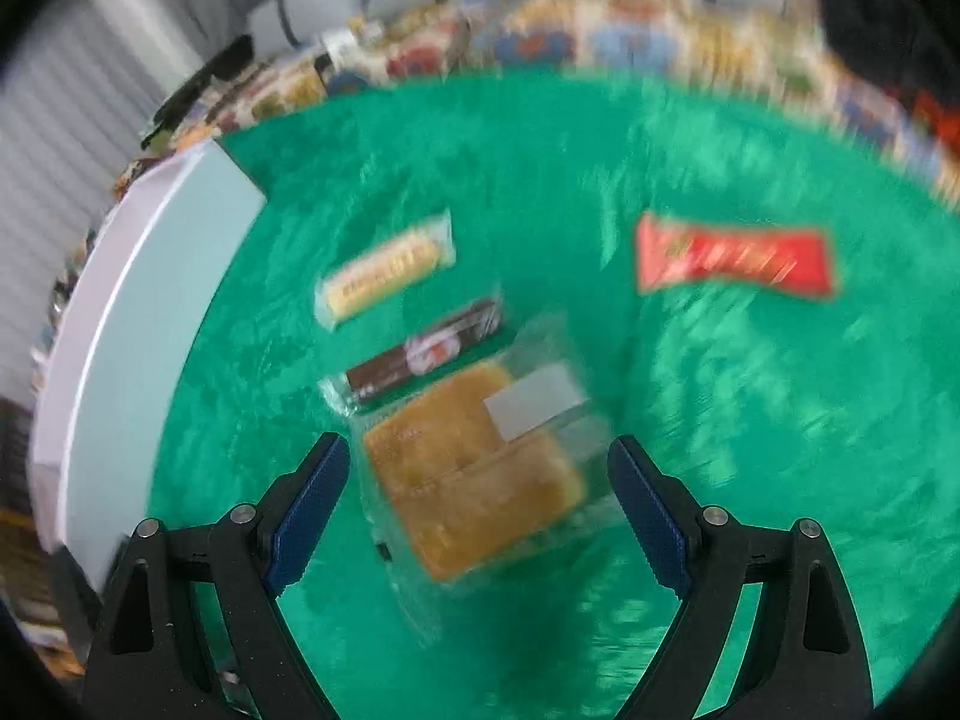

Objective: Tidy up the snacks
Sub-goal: 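Reach the right gripper to the wrapped bread cake and grasp it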

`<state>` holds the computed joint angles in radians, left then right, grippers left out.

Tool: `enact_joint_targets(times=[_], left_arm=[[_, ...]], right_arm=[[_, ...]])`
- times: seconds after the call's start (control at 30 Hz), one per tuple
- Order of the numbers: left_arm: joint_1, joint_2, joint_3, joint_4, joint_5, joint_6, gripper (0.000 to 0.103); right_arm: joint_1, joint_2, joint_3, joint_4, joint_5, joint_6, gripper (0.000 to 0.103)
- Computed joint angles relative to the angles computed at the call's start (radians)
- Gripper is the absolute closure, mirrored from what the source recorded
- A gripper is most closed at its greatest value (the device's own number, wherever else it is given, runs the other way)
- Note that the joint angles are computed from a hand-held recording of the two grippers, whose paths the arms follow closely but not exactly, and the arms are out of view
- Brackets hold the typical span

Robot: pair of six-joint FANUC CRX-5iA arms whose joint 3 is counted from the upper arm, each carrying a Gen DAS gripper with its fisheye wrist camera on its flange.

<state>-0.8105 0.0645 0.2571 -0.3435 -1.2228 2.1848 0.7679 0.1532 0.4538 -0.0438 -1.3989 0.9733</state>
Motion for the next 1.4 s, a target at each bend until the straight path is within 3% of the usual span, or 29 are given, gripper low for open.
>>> enact_joint_targets(times=[0.23, 0.4, 0.53, 0.6, 0.67, 0.8, 1.03, 1.17, 1.4], left_arm=[[0.0, 0.0, 0.0, 0.0, 0.0, 0.0, 0.0], [0.0, 0.0, 0.001, -0.001, -0.001, 0.0, 0.0], [0.0, 0.0, 0.001, -0.001, -0.001, 0.0, 0.0], [-0.001, 0.001, 0.001, -0.001, -0.001, 0.001, 0.0], [-0.001, 0.001, 0.001, -0.001, -0.001, 0.001, 0.0], [-0.001, 0.001, 0.001, -0.001, -0.001, 0.001, 0.0], [-0.001, 0.0, 0.001, -0.002, -0.001, 0.0, 0.0], [-0.001, 0.001, 0.002, -0.002, -0.002, 0.001, 0.0], [0.0, 0.0, 0.001, -0.001, -0.001, -0.001, 0.0]], right_arm=[[0.115, 0.075, 0.013, 0.176, -0.106, 0.136, 0.005], [0.069, 0.047, -0.017, 0.102, -0.064, 0.024, 0.004], [0.12, 0.025, -0.072, 0.183, -0.038, -0.039, 0.008], [0.158, -0.011, -0.14, 0.237, -0.017, -0.066, 0.014], [0.168, -0.065, -0.198, 0.252, 0.029, -0.132, 0.025], [0.214, -0.238, -0.367, 0.264, 0.113, -0.309, 0.026], [0.456, -0.498, -0.661, 0.51, 0.074, -0.692, 0.026], [0.542, -0.539, -0.748, 0.606, 0.047, -0.845, 0.026], [0.6, -0.551, -0.864, 0.75, 0.076, -0.926, 0.017]])
